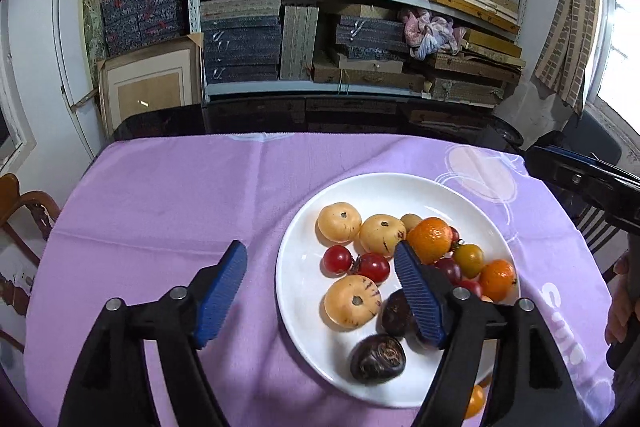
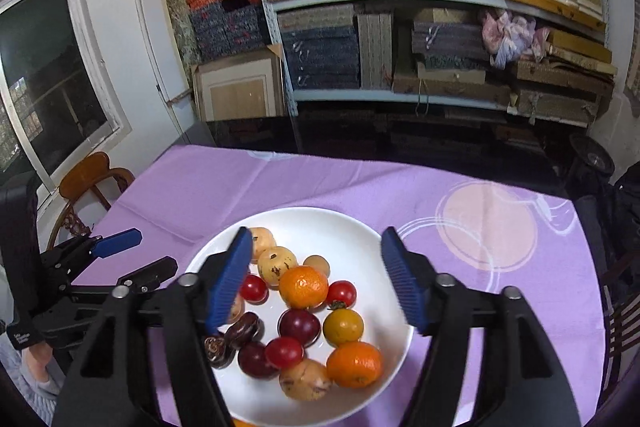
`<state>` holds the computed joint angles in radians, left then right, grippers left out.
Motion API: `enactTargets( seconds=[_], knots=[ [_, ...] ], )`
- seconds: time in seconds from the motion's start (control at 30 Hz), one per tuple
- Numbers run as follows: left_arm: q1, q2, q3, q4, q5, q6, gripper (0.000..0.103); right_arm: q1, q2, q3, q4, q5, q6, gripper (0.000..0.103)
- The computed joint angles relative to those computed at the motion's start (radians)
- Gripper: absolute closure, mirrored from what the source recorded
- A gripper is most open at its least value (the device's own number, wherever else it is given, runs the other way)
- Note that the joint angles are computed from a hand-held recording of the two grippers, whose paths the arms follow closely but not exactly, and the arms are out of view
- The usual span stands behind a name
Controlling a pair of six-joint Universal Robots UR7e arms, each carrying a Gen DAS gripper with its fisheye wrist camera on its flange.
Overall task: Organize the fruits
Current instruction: 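Withdraw both open tools and move the left tool toward the orange fruit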
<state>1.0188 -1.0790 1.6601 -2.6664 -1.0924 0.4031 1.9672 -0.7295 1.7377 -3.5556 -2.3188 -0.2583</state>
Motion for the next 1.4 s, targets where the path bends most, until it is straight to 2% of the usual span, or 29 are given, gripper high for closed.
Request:
enactTargets(
  seconds=[0.03, 0.1, 0.2, 0.3, 0.33, 0.4, 0.47, 0.5, 0.57, 0.73, 0.97, 1.07, 1.4],
  knots=[
    [-0.010, -0.023, 0.031, -0.019, -0.002, 0.003, 0.018, 0.019, -0.009, 0.038, -0.051, -0.010, -0.027, 0.025],
    [-0.028, -0.073, 0.101, -0.046, -0.007, 0.015, 0.017, 0.048, -0.016, 0.097, -0.128, -0.040, -0.071, 0.015],
    [-0.053, -0.140, 0.204, -0.064, -0.012, 0.029, 0.017, 0.084, 0.000, 0.193, -0.312, -0.077, -0.134, 0.005],
    [-0.079, -0.185, 0.307, -0.108, -0.002, 0.039, 0.015, 0.096, 0.029, 0.289, -0.482, -0.085, -0.143, 0.004],
    [-0.086, -0.196, 0.342, -0.127, 0.002, 0.041, 0.009, 0.089, 0.038, 0.323, -0.539, -0.073, -0.129, 0.004],
    [-0.104, -0.204, 0.410, -0.179, 0.025, 0.051, 0.004, 0.064, 0.065, 0.384, -0.678, -0.039, -0.106, 0.004],
    [-0.117, -0.195, 0.451, -0.215, 0.051, 0.063, 0.004, 0.029, 0.101, 0.419, -0.809, -0.007, -0.107, 0.004],
    [-0.121, -0.187, 0.468, -0.233, 0.064, 0.068, 0.004, 0.020, 0.110, 0.427, -0.827, -0.027, -0.099, 0.004],
    [-0.131, -0.169, 0.500, -0.275, 0.088, 0.068, 0.004, -0.004, 0.084, 0.449, -0.763, -0.032, -0.063, 0.004],
    [-0.144, -0.118, 0.538, -0.372, 0.147, 0.089, 0.004, -0.050, 0.028, 0.517, -0.782, 0.046, 0.071, 0.004],
    [-0.121, -0.065, 0.500, -0.358, 0.185, 0.058, 0.004, -0.097, -0.026, 0.569, -0.751, 0.102, 0.197, 0.004],
    [-0.097, -0.063, 0.465, -0.278, 0.146, 0.006, 0.003, -0.104, -0.030, 0.568, -0.728, 0.106, 0.221, 0.004],
    [-0.074, -0.091, 0.457, -0.215, 0.148, 0.018, 0.003, -0.118, -0.026, 0.555, -0.668, 0.102, 0.239, 0.004]
  ],
)
